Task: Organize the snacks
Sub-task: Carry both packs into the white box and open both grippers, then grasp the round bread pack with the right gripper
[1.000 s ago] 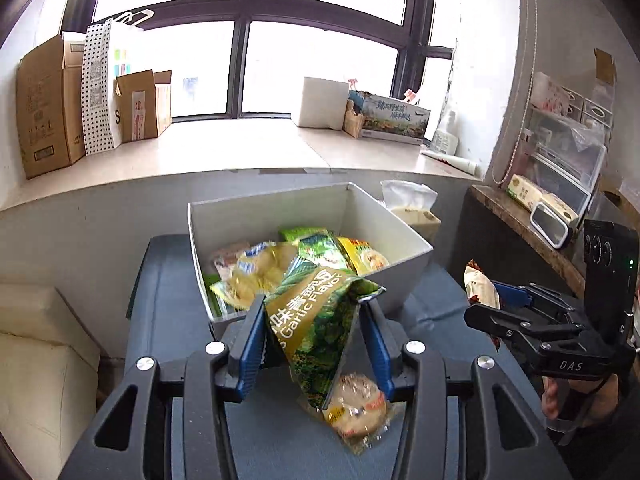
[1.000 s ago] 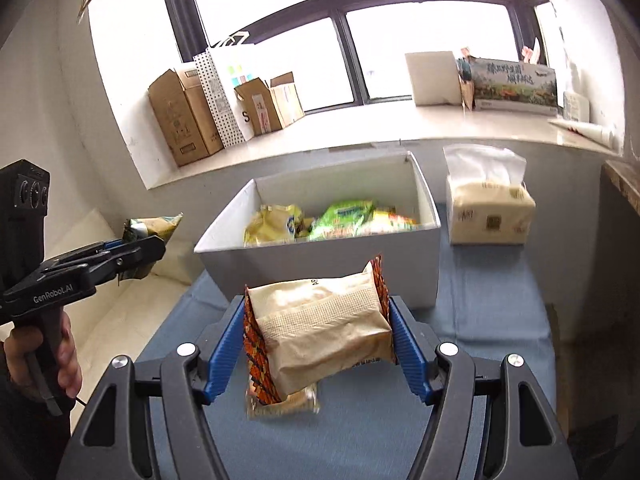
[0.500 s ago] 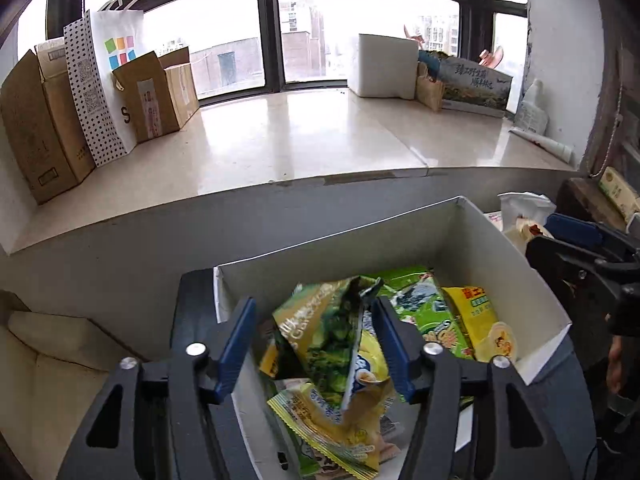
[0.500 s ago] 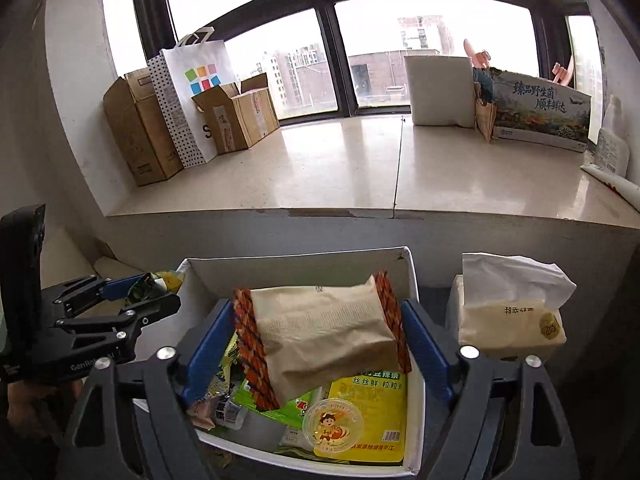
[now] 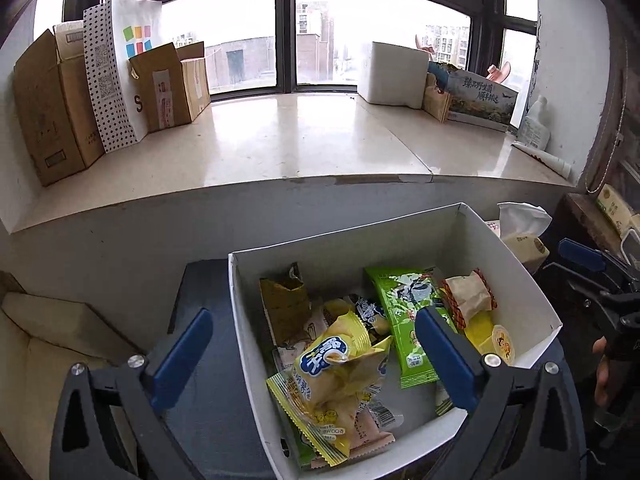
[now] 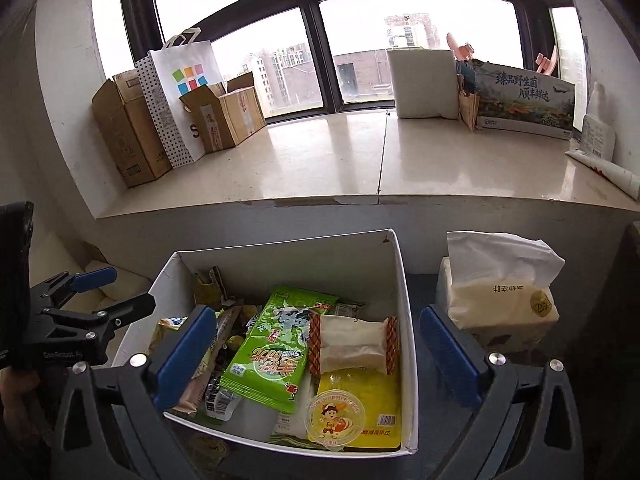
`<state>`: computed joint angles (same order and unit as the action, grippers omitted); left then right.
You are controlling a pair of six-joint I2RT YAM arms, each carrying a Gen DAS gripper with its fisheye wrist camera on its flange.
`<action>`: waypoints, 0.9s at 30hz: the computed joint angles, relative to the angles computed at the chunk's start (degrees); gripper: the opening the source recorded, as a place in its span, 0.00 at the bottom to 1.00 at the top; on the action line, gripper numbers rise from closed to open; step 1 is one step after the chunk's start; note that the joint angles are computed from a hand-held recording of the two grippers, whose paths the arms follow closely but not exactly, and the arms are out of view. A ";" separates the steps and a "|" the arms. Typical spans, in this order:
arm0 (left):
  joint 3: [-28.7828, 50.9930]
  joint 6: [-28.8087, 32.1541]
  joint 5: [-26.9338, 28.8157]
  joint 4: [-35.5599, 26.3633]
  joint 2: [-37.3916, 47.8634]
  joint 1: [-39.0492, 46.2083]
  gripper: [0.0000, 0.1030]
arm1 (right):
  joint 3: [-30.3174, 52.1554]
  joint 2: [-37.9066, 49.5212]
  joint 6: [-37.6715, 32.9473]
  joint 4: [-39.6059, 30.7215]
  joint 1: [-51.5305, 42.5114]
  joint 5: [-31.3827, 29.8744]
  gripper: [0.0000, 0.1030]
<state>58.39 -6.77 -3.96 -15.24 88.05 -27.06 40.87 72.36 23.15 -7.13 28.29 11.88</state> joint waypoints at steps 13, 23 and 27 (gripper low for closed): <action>-23.12 -1.61 -0.38 -8.45 -36.84 -8.93 1.00 | -11.31 -24.72 15.89 -14.36 32.85 24.12 1.00; -34.52 -25.85 -16.30 -28.69 -60.85 -31.52 1.00 | -12.13 -3.32 64.03 -28.74 65.97 35.20 1.00; -34.44 -29.87 -17.81 -32.64 -63.32 -34.09 1.00 | -11.81 0.81 58.94 -23.78 63.50 32.22 1.00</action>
